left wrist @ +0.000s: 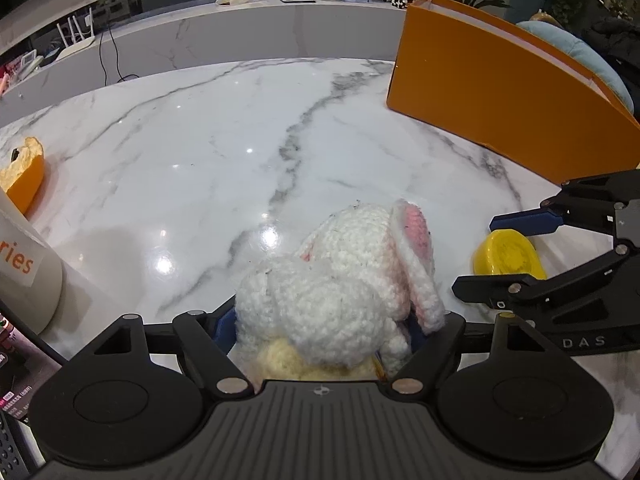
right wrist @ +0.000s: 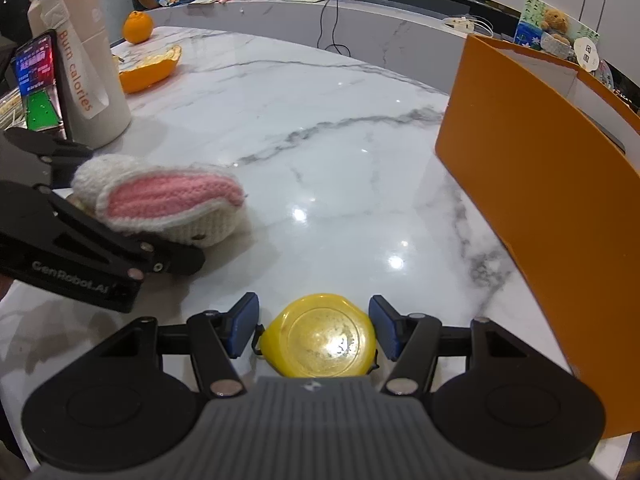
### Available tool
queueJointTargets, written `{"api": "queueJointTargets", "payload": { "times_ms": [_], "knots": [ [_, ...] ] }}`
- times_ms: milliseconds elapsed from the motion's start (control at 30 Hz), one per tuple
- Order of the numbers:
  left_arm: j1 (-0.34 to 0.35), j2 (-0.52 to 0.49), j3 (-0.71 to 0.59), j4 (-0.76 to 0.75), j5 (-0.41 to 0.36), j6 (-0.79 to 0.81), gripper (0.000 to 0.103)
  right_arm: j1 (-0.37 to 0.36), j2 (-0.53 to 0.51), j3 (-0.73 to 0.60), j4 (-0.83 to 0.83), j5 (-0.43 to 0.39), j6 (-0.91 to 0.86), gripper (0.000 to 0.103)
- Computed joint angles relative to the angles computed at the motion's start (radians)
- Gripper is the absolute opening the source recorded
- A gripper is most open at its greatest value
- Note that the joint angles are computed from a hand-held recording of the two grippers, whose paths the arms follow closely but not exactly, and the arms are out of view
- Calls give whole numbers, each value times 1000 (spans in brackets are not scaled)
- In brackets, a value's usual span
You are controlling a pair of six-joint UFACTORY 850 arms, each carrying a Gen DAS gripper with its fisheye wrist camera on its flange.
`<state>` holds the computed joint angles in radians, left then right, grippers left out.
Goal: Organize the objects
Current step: 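Grasp the yellow tape measure with the right tool while the left tool holds the bunny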
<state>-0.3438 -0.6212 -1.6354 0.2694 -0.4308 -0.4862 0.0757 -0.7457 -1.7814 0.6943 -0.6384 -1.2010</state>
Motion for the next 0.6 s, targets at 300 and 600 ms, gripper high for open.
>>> {"api": "queueJointTargets", "payload": {
  "times_ms": [300, 600],
  "knots": [
    [1, 1, -3, -11, -12, 12, 89, -2, 1, -2, -7, -4, 1, 62],
    [-3, 7, -4, 10, -19, -15, 89, -5, 16, 3, 16, 2, -14, 62]
  ]
}}
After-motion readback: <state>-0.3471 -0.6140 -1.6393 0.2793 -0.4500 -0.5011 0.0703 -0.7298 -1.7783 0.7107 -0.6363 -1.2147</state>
